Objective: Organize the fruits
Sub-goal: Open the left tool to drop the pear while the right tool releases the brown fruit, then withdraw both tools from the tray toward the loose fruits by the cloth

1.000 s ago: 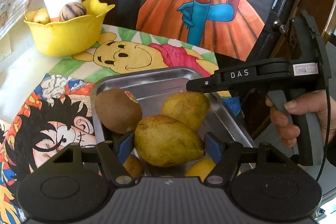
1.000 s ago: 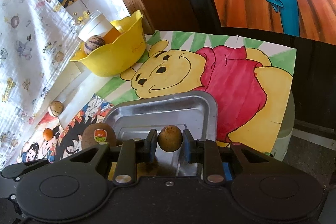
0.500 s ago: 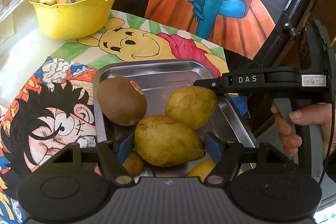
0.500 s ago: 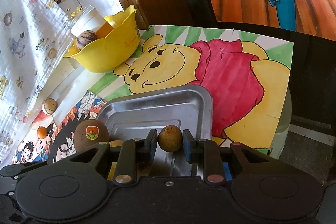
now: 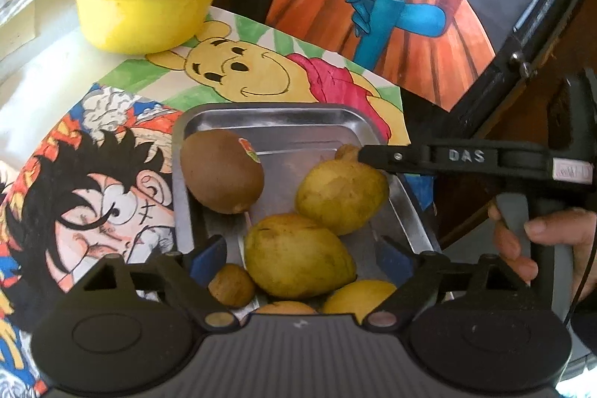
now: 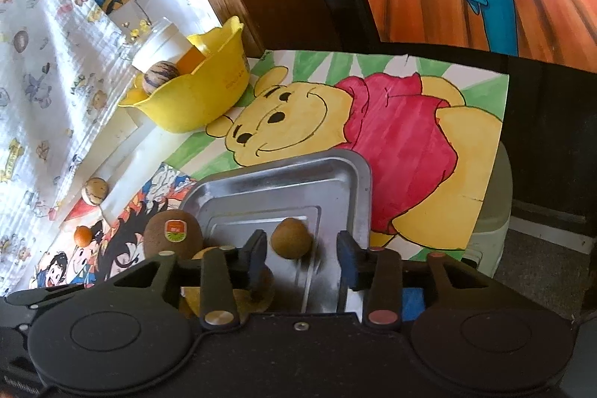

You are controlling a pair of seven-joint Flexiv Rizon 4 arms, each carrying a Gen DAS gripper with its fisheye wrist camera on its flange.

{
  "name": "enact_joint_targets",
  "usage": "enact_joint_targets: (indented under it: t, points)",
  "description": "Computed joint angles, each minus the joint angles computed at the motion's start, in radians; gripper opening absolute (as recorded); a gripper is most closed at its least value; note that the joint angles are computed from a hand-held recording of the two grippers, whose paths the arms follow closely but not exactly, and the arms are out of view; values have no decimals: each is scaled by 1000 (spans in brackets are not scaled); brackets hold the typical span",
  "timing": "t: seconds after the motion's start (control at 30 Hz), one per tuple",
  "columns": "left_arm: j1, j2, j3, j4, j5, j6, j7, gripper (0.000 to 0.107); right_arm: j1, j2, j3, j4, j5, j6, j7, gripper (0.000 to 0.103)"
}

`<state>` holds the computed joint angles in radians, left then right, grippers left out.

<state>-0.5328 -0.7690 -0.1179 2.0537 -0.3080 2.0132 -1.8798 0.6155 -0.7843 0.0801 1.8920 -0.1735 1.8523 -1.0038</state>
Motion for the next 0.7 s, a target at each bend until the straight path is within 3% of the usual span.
enact_joint_targets:
  t: [0.17,0.33,0.57,0.7]
  points:
    - [-34,36,20,48,-27,42,-23,96,33,41,-23,51,22,36,-19,64]
    - [-155,85,98,112,-161,74,-7,102,104,90,-73,114,69,79,-64,75]
    - [-422,130,217,170,-557,108,144,102,239,164,-144,204,174,128,-167,89]
    - [-514,148,214,192,-757,164,229,102,354,213,-203,258,263,134,-238,95]
